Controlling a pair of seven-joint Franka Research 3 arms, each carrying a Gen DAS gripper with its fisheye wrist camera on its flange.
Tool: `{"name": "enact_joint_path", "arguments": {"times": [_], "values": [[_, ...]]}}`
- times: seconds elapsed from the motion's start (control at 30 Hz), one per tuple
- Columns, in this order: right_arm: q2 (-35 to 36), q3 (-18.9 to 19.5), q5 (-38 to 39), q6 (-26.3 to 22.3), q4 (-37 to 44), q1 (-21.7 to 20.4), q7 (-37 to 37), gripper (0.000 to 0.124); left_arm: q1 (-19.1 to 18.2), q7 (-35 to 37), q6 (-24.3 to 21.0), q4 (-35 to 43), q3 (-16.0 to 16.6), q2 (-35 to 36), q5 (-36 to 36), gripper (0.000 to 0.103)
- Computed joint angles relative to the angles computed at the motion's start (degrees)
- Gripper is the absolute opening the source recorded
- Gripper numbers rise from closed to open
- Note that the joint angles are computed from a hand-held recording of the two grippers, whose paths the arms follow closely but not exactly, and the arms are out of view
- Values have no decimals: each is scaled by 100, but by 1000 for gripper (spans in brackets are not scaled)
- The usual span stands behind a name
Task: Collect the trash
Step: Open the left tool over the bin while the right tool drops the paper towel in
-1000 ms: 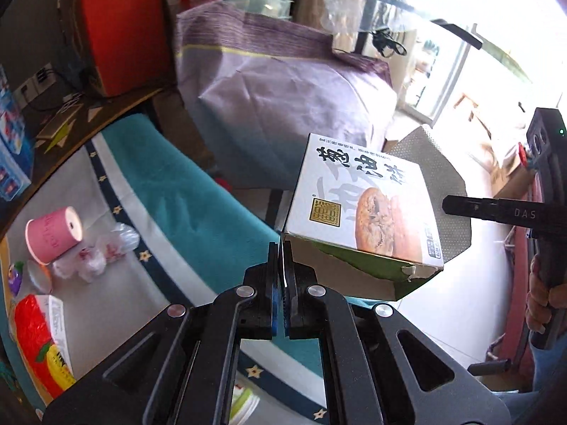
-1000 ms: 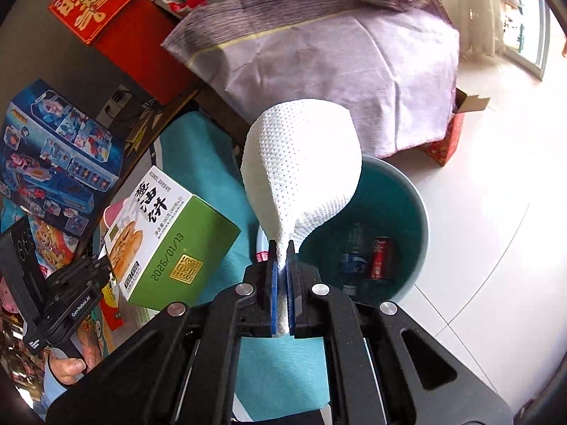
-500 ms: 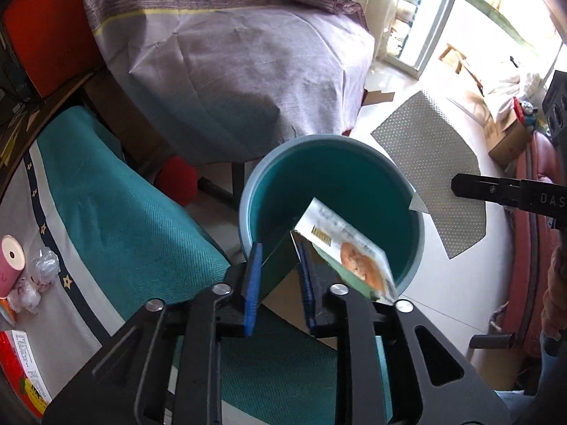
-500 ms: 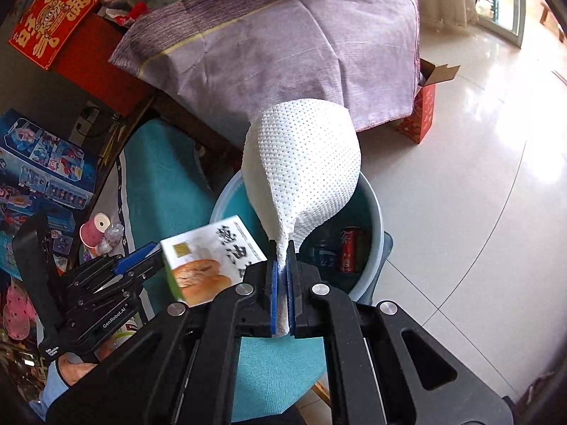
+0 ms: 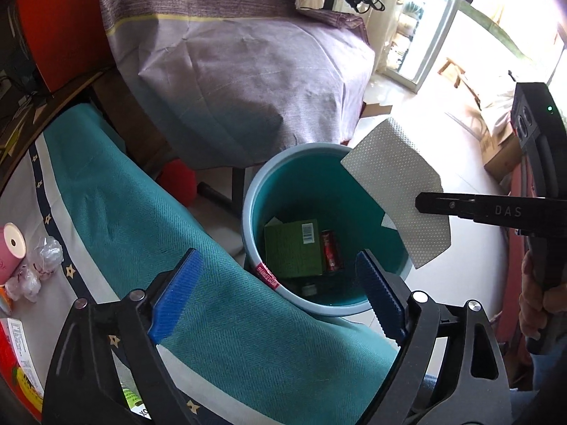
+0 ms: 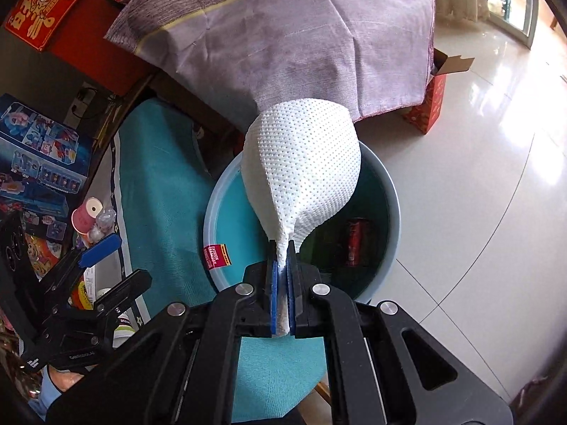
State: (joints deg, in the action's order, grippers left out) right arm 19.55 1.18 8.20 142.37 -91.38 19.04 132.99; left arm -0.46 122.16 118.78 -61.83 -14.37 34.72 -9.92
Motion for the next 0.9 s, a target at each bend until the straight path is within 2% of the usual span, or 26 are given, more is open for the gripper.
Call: {"name": "enact_joint_path", "arguments": {"times": [0.13, 0.2, 0.27, 0.4, 0.5, 0.53, 0.9], "values": [[266, 84, 216, -230, 261, -45, -110, 11, 64, -62, -154, 138, -8, 81, -81, 91], [385, 88, 263, -358, 395, -34, -120, 21, 112, -90, -216, 144, -17, 80, -143, 91], [471, 70, 260, -440, 493, -6, -89, 44, 142, -117, -257, 163, -16, 89, -183, 91], [570, 36, 206, -551, 647, 38, -38, 52, 192, -131, -320, 181, -23, 95, -250, 92], [597, -3, 128, -644, 727, 80, 58, 63, 235, -128, -329, 129, -34, 58, -317, 92], [601, 0, 134, -678, 747, 78, 74, 71, 246, -129, -345, 127, -36, 55, -336, 92], [749, -14, -165, -1229, 1262, 230, 303, 76, 506, -21, -166, -366, -17, -328, -656, 92]]}}
